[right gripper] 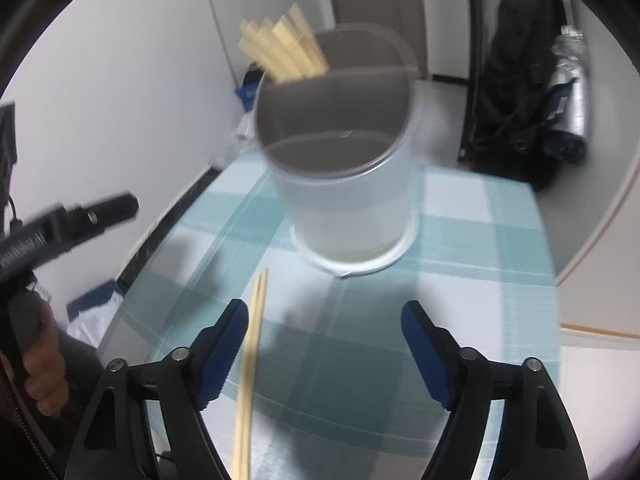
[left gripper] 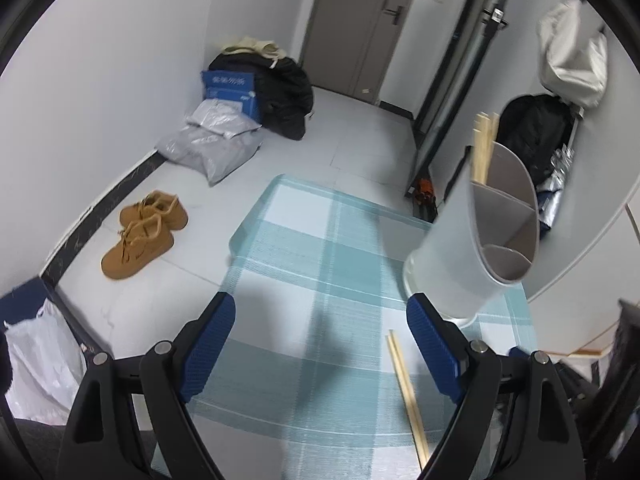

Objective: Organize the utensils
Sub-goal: 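Move both open tools back down to the remaining chopsticks, then close the right tool on a chopstick from the pile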

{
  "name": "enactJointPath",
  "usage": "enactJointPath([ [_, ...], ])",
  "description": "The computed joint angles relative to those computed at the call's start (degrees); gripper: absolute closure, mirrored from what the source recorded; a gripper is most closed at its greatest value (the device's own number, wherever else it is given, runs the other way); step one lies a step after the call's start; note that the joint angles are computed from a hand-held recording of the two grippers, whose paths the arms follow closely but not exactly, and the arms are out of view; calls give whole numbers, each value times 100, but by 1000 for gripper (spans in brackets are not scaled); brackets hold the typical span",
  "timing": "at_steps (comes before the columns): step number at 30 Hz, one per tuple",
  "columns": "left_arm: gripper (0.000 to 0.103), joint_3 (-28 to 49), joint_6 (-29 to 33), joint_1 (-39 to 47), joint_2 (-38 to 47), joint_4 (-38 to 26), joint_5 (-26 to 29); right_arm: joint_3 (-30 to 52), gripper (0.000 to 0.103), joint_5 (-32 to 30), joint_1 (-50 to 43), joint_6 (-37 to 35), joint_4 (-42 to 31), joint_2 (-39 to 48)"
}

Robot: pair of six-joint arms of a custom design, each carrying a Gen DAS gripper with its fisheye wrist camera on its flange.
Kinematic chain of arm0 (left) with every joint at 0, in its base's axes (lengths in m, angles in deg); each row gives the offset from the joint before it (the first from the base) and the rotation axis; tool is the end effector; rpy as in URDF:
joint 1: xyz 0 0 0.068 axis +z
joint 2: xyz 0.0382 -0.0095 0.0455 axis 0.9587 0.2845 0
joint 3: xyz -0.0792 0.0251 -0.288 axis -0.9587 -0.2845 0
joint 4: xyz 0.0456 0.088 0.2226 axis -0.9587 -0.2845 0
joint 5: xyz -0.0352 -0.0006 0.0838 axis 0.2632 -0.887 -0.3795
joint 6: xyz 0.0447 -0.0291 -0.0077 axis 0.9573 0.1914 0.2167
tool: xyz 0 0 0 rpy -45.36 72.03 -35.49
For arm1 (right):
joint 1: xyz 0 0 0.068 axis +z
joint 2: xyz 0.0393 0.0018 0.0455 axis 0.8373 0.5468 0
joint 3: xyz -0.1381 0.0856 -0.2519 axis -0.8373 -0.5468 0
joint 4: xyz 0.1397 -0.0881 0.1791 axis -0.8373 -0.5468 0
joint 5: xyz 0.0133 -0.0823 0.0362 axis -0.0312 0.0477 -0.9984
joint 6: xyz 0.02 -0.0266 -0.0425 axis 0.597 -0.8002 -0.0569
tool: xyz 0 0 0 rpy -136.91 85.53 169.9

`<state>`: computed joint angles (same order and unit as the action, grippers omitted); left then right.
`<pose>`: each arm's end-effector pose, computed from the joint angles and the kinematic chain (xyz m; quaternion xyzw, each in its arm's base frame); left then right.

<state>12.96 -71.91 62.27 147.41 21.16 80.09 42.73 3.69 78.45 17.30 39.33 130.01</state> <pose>0.1856 -0.0390 0.1982 -0.0411 0.9245 -0.1230 0.3584 0.1640 0.0648 0.1612 -0.0618 0.9413 0.1007 0.3164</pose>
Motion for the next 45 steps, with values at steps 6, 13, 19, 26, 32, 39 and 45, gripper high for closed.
enactJointPath([
  [6,19,2,160,382,34,-54,188,355,46,341,620,163,255,1052],
  [13,19,-8,229,532,6,-183,218,427,70,220,742,106,335,1676],
  [19,19,7,301,367,-46,-255,-39,382,72,318,904,26,300,1627],
  [26,19,100,352,540,199,-383,71,442,79,484,1081,-55,15,1475],
  [32,19,66,342,415,198,-342,-117,479,81,570,1231,-129,-19,1501],
  [39,19,96,331,425,250,-369,-64,483,82,595,1169,-130,-28,1555],
  [45,19,73,304,327,266,-325,-195,489,95,773,1390,-192,-85,1526],
])
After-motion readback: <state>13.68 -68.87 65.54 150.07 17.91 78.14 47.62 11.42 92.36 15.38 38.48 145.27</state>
